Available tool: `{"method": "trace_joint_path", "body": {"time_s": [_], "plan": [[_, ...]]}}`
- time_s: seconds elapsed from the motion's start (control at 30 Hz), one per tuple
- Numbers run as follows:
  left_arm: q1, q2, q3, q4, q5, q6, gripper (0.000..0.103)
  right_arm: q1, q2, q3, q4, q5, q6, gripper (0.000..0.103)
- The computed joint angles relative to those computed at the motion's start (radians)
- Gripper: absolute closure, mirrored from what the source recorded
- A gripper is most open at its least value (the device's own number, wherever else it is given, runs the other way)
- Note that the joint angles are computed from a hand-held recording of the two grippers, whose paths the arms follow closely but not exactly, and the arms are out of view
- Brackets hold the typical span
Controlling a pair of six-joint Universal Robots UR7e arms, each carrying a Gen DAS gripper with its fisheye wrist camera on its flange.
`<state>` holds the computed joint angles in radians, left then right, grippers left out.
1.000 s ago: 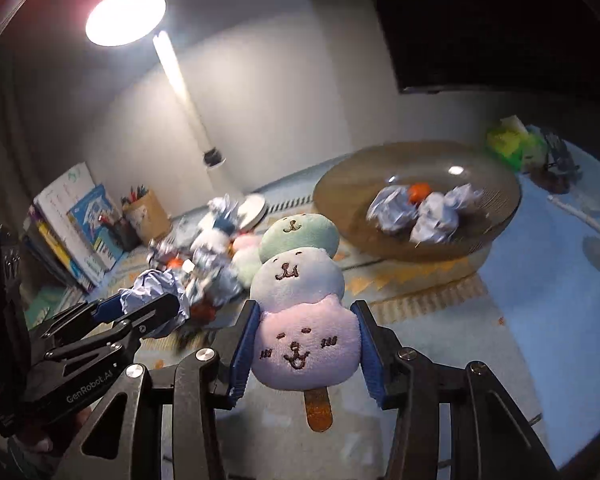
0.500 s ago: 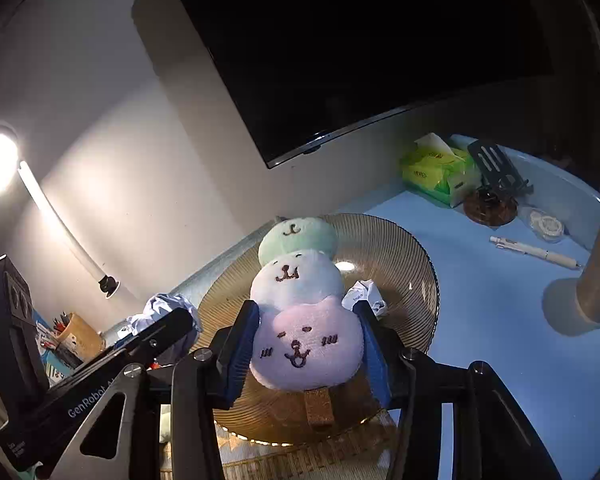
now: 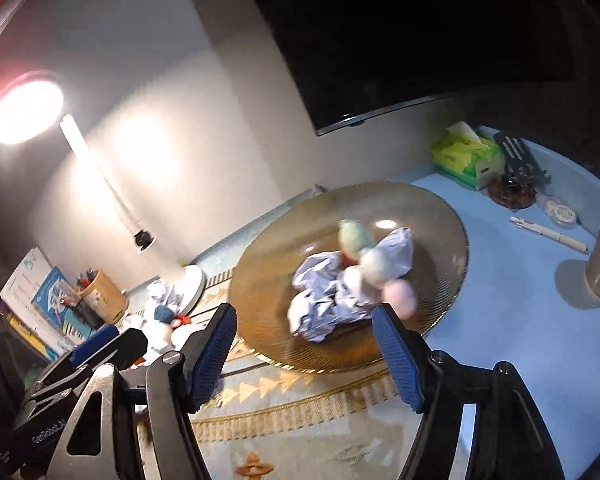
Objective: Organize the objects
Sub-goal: 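Carry the paper ball and plush stack into the bowl and release both, then move both tools back toward the pink juice box and plush toys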
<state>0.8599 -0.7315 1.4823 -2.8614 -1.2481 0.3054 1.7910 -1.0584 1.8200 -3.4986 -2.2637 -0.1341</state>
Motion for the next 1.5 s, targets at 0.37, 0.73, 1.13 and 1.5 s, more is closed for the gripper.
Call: {"method": "trace_joint_path", "body": {"time_s": [0.37,0.73,1.13,1.5], "plan": [[0.138,-0.149,0.170,-0.150,0.183,0.019,0.017,0.028,0.223,-0.069,0.048,0.086,-0.109,0.023],[0.220,-0.112,0.148,-0.119,0.206,-0.044,0.017,-0.021,0.256,-0.092,0.113,0.110,-0.029,0.023],[0.243,-0.119,0.091,0.012,0.163,-0.142,0.018,0.001,0.278,-0.131,0.127,0.036,-0.057,0.039],[0.252,0.081,-0.284,0.285,0.252,-0.182,0.025,-0.028,0.325,-0.384,0.479,0.003,-0.019,0.042]]}}
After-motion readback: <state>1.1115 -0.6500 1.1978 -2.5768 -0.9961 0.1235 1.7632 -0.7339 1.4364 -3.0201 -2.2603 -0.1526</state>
